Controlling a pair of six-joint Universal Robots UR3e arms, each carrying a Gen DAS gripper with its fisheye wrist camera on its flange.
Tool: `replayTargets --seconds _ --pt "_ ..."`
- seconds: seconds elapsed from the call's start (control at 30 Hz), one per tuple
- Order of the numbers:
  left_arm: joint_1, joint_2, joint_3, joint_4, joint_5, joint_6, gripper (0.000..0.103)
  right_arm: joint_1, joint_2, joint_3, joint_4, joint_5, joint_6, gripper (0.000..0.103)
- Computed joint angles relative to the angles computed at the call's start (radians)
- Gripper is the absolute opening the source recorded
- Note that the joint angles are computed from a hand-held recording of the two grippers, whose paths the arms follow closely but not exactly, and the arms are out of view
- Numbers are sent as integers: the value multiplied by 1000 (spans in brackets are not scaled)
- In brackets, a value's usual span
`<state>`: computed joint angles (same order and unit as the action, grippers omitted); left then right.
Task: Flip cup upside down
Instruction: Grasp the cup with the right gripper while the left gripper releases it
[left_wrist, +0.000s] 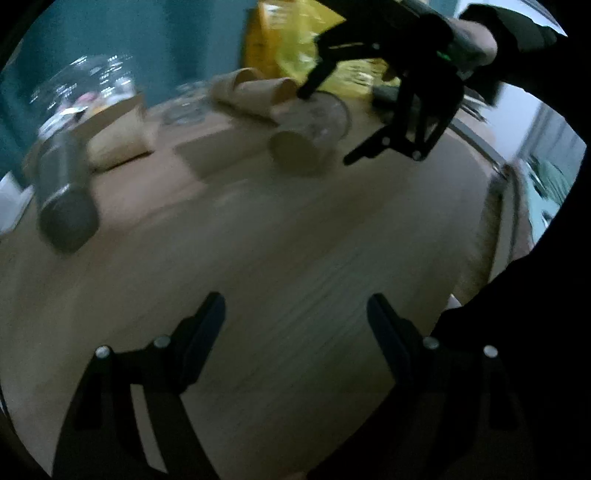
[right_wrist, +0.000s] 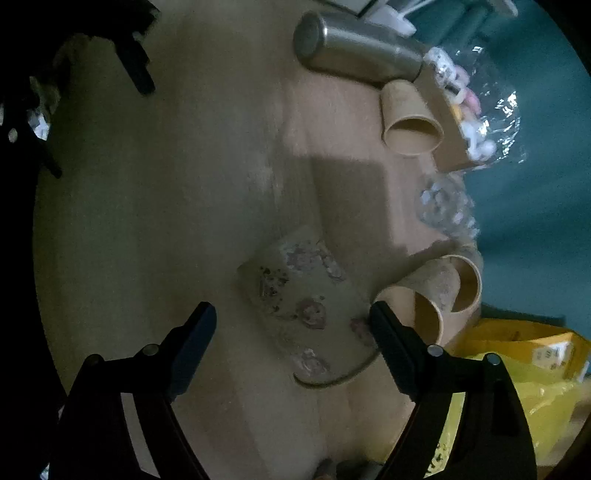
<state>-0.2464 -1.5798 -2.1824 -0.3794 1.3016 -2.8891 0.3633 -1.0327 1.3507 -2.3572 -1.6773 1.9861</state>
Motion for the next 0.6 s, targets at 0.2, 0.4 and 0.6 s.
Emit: replayTargets --seconds 0.2,0.4,0.6 --pt "80 94 -129 57 -6 -93 80 31 56 -131 132 -31 4 88" --pt "154 126 -218 149 -58 -177 80 96 102 -194 193 -114 -37 88" --pt "223 171 -312 214 -124 -211 80 161 190 -310 251 -213 -108 87"
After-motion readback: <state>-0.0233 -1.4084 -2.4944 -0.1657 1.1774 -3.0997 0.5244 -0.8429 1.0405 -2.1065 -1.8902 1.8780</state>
